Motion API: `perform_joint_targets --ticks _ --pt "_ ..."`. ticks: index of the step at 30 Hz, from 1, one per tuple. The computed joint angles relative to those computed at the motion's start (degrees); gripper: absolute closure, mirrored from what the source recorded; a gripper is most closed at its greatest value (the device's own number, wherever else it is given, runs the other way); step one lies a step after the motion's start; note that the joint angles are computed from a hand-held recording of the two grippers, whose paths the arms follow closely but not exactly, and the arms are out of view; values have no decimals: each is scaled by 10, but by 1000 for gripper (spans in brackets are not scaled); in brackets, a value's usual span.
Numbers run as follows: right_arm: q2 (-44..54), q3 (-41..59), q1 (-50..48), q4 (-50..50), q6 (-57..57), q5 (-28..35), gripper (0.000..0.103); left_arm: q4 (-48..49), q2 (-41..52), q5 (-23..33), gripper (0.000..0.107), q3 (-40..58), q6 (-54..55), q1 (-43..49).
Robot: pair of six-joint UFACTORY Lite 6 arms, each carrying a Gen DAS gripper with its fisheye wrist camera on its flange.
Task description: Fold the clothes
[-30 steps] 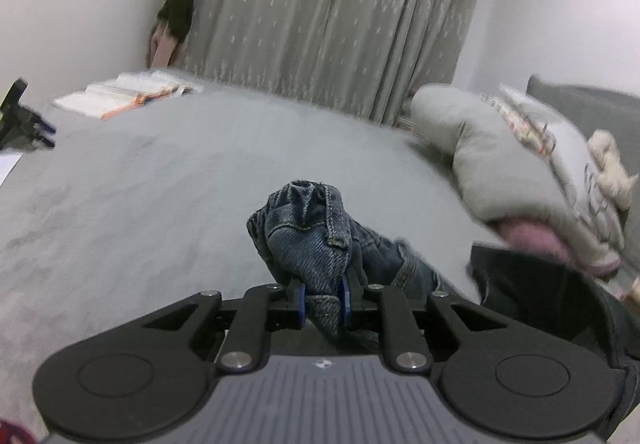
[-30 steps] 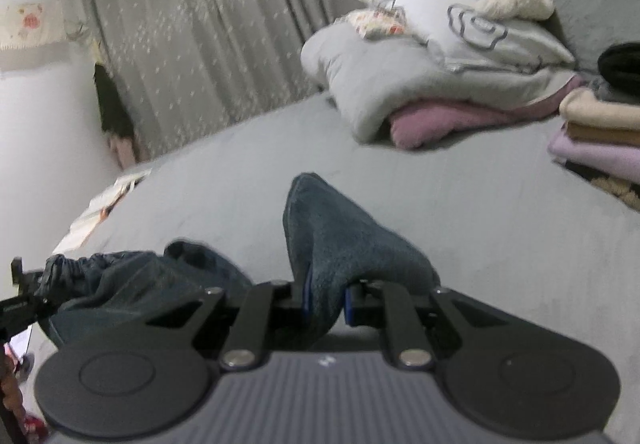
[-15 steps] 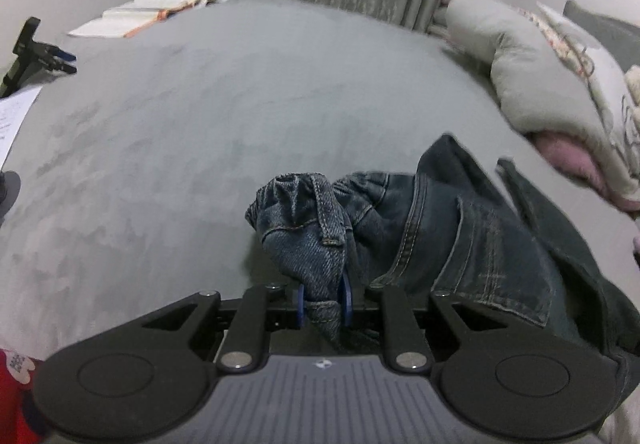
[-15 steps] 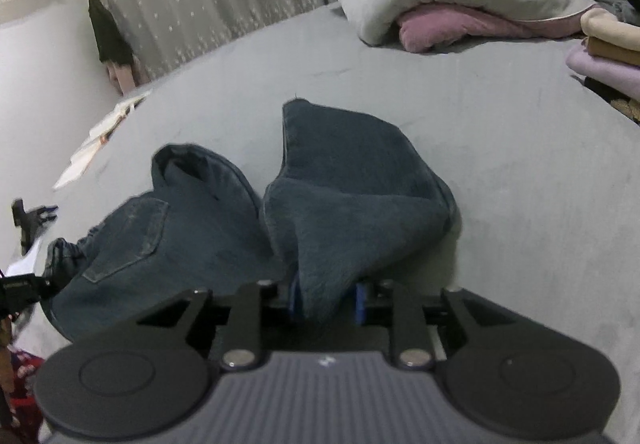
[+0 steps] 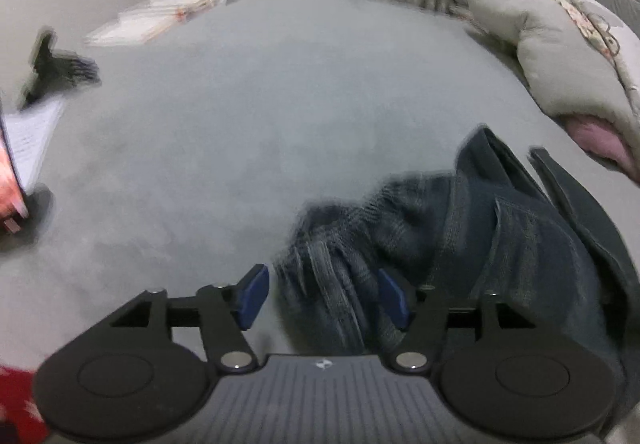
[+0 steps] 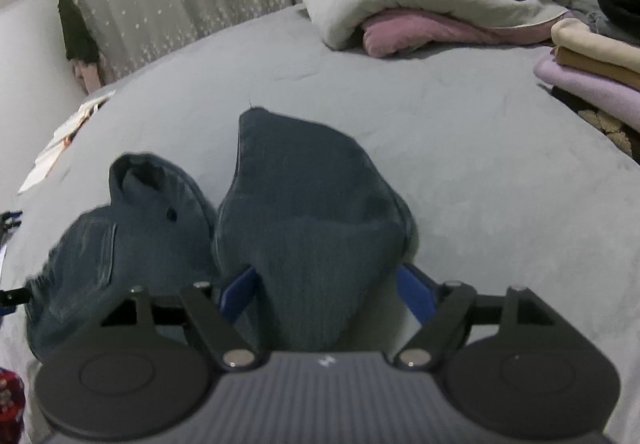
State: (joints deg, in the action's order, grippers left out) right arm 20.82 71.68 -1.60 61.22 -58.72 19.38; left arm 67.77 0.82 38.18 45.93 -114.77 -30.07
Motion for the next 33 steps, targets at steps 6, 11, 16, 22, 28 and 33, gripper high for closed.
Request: perform_joint_targets --ticks 6,11,16,22,28,33 --pt "29 47 32 15 -11 -16 26 112 11 -19 30 1 -98 -15" --pt "70 103 74 -71 73 -40 26 176 88 -36 30 70 -120 -7" --pt "128 180 98 -169 169 -45 26 220 155 -39 28 130 -125 1" --pt "209 268 109 -245 255 -27 26 230 212 -40 27 161 -134 35" --pt "262 313 116 -280 282 -19 26 340 215 -127 26 133 -284 90" --pt "285 328 114 -276 276 -23 27 413 215 -138 27 113 -367 98"
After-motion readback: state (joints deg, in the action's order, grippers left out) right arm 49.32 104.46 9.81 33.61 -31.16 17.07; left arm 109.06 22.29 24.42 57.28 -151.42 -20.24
